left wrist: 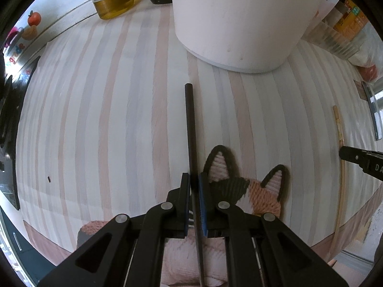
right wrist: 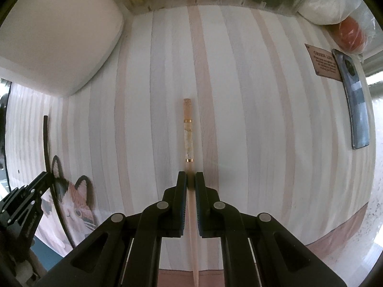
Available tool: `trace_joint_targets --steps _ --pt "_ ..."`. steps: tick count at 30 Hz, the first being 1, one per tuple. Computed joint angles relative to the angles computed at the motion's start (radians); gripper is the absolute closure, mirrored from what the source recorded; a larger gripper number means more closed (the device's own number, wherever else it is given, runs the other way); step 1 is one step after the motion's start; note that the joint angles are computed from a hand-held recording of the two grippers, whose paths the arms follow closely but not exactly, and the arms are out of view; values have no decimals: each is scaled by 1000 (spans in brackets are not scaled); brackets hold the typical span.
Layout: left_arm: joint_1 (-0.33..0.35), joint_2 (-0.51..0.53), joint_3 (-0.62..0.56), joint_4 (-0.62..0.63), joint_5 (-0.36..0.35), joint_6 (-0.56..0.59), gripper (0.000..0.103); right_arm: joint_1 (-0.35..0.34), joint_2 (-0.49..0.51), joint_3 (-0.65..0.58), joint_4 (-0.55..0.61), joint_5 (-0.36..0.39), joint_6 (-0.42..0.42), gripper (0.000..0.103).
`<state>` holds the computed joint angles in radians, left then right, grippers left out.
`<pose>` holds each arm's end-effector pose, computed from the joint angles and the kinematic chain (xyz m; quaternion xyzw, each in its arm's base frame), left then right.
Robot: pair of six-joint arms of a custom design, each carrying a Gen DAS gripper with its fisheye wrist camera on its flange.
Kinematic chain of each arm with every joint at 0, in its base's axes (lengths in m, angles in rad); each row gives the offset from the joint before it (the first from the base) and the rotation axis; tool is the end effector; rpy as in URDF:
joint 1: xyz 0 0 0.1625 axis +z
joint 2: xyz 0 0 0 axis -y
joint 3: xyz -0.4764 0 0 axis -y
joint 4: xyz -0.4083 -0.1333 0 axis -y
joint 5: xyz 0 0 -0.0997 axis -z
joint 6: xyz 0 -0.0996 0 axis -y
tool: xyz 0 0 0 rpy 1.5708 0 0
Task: Organize utensils
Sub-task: 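Grasp a light chopstick with the right tool while the left tool holds the dark chopstick, then lift both held chopsticks up toward the cream utensil holder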
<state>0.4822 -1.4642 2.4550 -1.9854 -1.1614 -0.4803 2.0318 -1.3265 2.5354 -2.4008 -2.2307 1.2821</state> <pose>-0.1929 -0.2962 0.1637 0.3362 0.8784 0.0592 0.3345 0.2085 -0.2574 0.1329 -0.3149 -0.8763 0.1289 0.3412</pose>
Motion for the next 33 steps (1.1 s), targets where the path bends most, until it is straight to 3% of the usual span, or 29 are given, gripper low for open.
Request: trace_joint_targets --steps 13,16,33 --pt "6 13 1 -26 -1 21 99 20 14 13 -33 -17 16 96" --pt "6 -11 -2 -16 -5 30 99 30 4 41 -89 -18 16 96" --pt "-51 -145 -89 48 -35 24 99 215 -76 28 -61 -99 98 96"
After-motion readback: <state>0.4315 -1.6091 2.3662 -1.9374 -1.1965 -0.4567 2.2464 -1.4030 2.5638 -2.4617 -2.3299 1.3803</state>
